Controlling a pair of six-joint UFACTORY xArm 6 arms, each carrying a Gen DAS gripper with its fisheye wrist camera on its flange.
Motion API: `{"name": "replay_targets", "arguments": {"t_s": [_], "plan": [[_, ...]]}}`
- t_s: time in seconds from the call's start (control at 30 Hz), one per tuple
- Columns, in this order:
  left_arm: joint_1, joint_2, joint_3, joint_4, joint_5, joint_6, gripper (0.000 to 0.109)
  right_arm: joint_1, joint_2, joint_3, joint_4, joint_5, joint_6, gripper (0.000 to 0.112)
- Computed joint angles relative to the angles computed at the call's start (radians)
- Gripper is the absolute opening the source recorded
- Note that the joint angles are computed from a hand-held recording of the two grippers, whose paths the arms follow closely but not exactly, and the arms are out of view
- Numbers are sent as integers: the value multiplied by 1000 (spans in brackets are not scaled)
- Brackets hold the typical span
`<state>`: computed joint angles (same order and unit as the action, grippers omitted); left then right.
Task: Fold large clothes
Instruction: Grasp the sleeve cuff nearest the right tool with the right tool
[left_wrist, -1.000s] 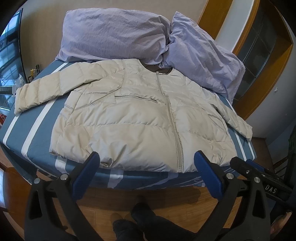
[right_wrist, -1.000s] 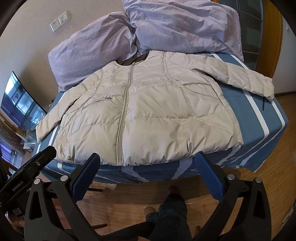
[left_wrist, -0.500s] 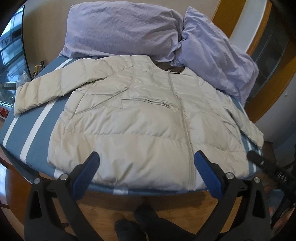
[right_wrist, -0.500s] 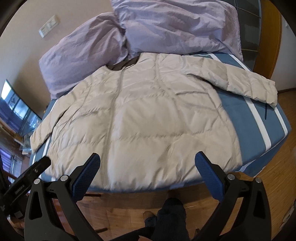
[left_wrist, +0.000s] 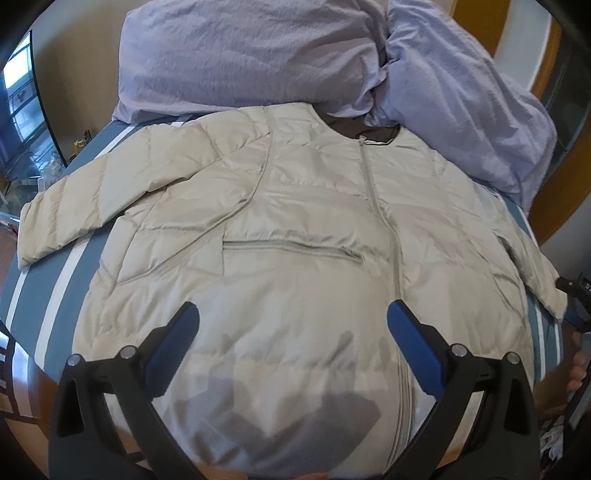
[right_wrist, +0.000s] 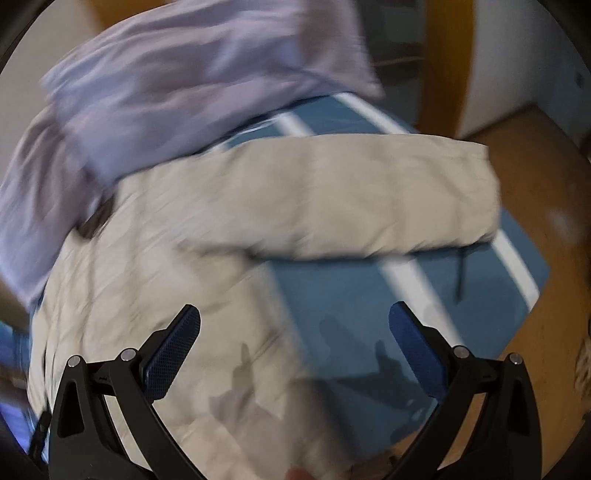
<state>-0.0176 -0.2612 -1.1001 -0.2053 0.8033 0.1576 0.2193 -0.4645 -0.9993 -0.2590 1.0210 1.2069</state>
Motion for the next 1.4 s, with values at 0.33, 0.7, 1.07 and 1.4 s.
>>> {"name": "replay_targets", "arguments": {"t_s": [0.33,0.7,1.07,1.4], "plan": [[-22,105,-79,71,9,-122,101,-360,-50,165,76,-43,-21,100],[-39,162,-139,138,23,-225,101,-453,-37,260,155,-164,-107,65],[-15,186,-175,77,34,-142,101,-409,-57,234,65,-169,-71,19],[77,233,-255,-67,44,45,101,-210,94,-29,-89,-170,-15,16]]}}
